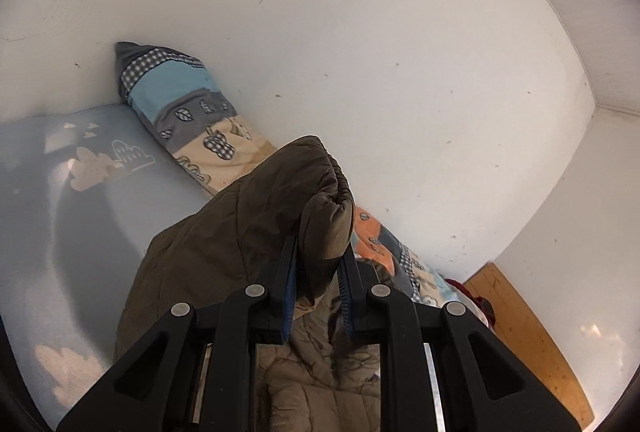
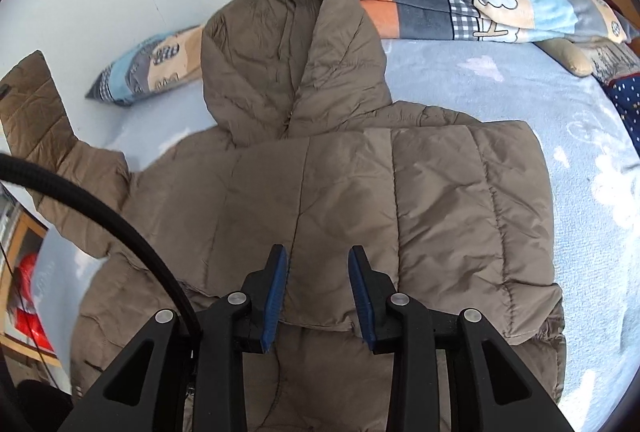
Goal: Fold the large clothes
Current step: 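Lift the sleeve with the left gripper and carry it across the jacket body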
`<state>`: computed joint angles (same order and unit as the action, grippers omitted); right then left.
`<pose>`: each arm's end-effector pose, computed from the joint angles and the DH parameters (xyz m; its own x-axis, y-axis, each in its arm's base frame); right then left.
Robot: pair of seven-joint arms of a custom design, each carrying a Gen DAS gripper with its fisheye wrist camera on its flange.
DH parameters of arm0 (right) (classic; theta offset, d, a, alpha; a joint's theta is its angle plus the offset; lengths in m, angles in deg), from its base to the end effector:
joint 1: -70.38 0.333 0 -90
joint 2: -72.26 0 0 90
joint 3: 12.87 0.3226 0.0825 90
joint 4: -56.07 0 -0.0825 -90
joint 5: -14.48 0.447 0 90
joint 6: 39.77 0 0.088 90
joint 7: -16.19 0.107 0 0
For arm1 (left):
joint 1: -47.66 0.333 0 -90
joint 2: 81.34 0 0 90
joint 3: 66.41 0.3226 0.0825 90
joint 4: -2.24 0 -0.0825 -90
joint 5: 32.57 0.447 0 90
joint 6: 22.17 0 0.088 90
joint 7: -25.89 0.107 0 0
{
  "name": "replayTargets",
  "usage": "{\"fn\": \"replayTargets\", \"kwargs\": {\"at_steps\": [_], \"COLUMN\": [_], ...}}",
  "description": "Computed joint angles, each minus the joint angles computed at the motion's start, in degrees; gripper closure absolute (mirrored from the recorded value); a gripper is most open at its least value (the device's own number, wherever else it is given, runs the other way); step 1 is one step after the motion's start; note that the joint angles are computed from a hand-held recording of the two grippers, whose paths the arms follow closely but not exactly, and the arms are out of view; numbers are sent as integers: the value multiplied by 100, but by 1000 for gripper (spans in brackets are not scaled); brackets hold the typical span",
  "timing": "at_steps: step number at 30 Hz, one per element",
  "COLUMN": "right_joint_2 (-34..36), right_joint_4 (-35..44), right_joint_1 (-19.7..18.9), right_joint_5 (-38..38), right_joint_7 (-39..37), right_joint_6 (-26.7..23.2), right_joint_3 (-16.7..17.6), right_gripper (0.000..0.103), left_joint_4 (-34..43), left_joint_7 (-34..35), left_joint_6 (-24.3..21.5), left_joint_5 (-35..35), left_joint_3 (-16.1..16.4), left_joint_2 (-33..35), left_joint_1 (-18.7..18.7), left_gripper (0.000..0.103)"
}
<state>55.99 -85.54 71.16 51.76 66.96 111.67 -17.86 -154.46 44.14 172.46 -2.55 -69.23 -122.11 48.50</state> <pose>0.5217 -0.0544 0.4119 0.1638 -0.9615 -0.2205 -0.8408 -0.0192 -0.5411 0.4041 -0.0726 0.5596 0.0470 -0.7536 0.6557 -0.2664 -0.6421 -0.7189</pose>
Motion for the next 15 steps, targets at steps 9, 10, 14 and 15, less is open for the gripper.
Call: {"fn": "replayTargets", "kwargs": {"at_steps": [9,10,14,15], "right_joint_2": [-313,-330,-374,-409], "right_joint_4": [179,206,339,351], "right_joint_1": [-120,-133,-219,-245], "right_joint_5": [516,585,851,917], "right_joint_7": [-27,-49,-58,-68], "right_joint_6": [-234,-258,-363,-380], "right_joint_3": [-287,-322,-449,-479], "right_gripper": [68,68,68,68], "left_joint_4": [833,951,1472,1616], "left_joint_7": [-118,-171,-327,-342], "left_joint_6": [-310,-298,-306,-262], "left_joint_5": [13,-29,-222,-287], "left_joint_3": [-602,-714,-1517,-1816], "left_joint_2": [964,1144,1849,2068], "left_joint_1": [-922,-968,-689,-505], "left_gripper": [85,85,85,85]}}
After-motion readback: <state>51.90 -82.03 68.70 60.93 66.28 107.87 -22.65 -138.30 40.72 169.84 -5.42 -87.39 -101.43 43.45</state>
